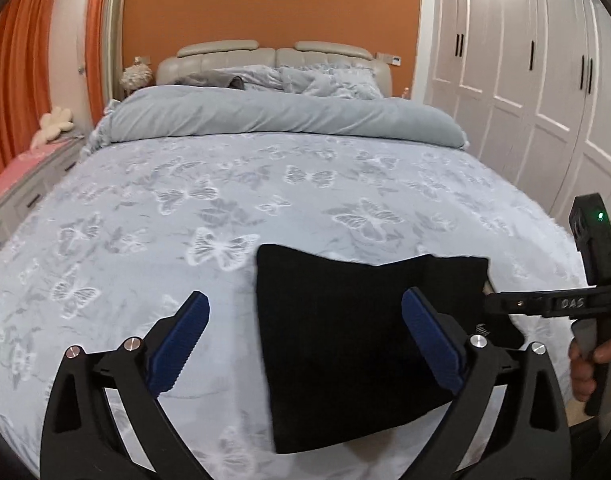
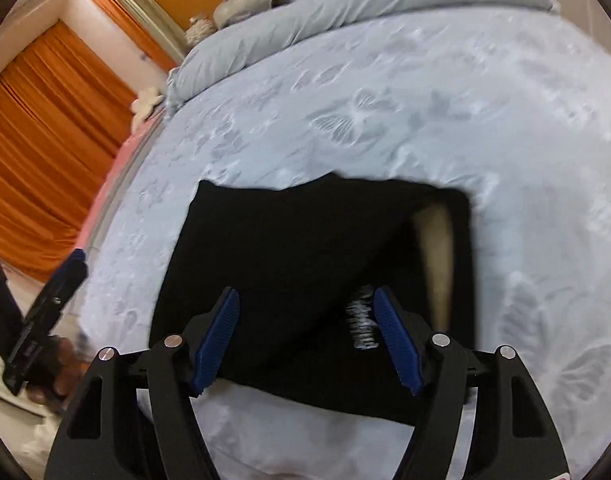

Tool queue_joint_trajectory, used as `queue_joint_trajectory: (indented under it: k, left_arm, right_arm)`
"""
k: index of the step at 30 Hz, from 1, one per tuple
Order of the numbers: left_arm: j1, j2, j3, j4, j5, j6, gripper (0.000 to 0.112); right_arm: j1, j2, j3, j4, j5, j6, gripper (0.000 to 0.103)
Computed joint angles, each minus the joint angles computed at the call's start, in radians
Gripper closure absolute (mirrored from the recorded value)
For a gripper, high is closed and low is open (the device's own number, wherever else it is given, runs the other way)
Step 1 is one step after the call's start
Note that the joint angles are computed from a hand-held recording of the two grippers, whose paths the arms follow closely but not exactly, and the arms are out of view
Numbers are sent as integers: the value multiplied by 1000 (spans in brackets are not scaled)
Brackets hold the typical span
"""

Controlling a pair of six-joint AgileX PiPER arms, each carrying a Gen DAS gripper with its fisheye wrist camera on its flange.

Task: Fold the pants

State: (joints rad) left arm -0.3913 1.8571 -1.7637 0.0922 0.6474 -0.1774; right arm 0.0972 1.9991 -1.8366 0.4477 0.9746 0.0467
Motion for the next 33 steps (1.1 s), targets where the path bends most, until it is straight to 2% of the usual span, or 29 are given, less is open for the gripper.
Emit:
queue_joint_trajectory:
  k: [5,6,7,8,9,13,15,16,17,19,20,22,23,24,25,29,30,31,32,33]
  left_arm:
    - [37,20,-16,-8,52,12,17]
    - [41,16,-7,-1,49,6,17]
    - [44,17,-3,10,51,-4,17]
    - [47,18,-2,14,54,-8,17]
    - [49,23,-6,18,62,-15,17]
    - [55,18,3,16,66,-20,17]
    - [47,14,21,44,53,-25,17]
    - [40,15,32,73,49,-41,17]
    - [35,19,38,90,47,-49,17]
    - [26,44,26,110,72,-56,17]
    - [25,55,17,107,85,-52,17]
    - [30,75,-1,70,115,-35,16]
    - [37,85,-9,34,127,-16,15]
    - [48,105,-28,-13,153,6,14]
    - [55,131,-54,-42,186,12,14]
    - [101,274,-204,-199,352,26,14]
    - [124,317,-244,-274,386,30,14]
    - [140,341,-264,-329,403,40,14]
    - [156,371,-299,-389,430,54,19]
    - [171,383,-317,-459,440,103,48]
  right_arm:
    - [15,91,-77,95,73,-3,33]
    - [32,102,-89,63,67,22,40]
    - [53,107,-97,24,54,44,53]
    - [70,111,-106,-7,39,51,96]
    - [87,120,-149,-25,64,67,102]
    - [120,-52,-107,-228,-12,83,102]
    - [93,-141,-25,-317,-43,107,103]
    - [73,-151,6,-367,-41,145,100]
    - [58,-144,21,-386,-32,170,93]
    - [49,-95,13,-469,65,246,92]
    - [47,-91,29,-468,82,246,92]
    - [30,-130,93,-396,35,193,63]
    - [20,-149,123,-356,6,171,23]
    - [20,-165,159,-339,-33,164,13]
    - [27,-166,171,-349,-42,165,13]
    - [41,-66,114,-307,27,141,14]
    - [45,-32,95,-302,42,146,19]
    - [52,-18,97,-302,38,151,26]
    - [61,-8,110,-308,3,159,39]
    - [68,-13,114,-310,-13,158,66]
